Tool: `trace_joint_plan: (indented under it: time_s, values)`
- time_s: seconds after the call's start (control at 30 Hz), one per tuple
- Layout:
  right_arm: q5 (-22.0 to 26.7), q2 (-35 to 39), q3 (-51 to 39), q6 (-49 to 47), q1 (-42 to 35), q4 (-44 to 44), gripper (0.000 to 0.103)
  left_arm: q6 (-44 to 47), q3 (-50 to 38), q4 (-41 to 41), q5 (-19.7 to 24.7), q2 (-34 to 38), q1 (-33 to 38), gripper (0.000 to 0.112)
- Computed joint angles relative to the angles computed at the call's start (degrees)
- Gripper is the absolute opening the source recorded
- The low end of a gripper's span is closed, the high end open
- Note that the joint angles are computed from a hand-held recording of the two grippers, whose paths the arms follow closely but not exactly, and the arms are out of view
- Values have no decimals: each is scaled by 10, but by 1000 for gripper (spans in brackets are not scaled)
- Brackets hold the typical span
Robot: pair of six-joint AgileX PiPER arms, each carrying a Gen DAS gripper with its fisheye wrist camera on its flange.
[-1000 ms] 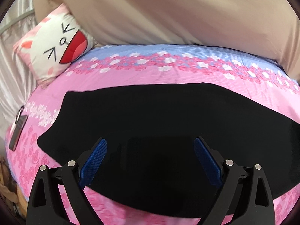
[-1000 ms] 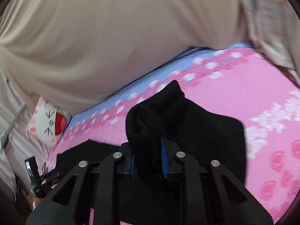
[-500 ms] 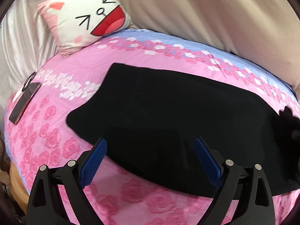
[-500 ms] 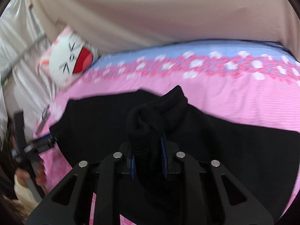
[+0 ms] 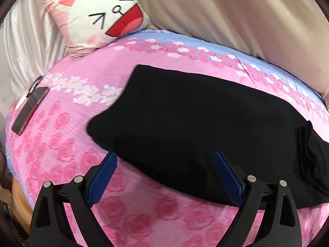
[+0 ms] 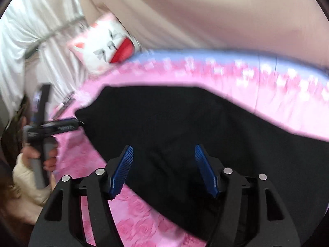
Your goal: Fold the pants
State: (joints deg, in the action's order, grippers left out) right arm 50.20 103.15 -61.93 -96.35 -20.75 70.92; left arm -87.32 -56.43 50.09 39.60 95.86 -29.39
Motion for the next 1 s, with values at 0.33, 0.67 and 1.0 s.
trace_joint_plan:
  time_s: [0.33, 0.67, 1.0]
  values:
    - [-123, 154, -170, 241, 84, -129, 21, 10, 6, -29, -8, -7, 19, 92]
    - [-170, 143, -174, 272, 142, -164, 22, 17, 17, -41, -6, -9, 38, 92]
    - [-161, 100, -110, 226, 120, -84, 22, 20, 9, -33, 27, 0, 28, 92]
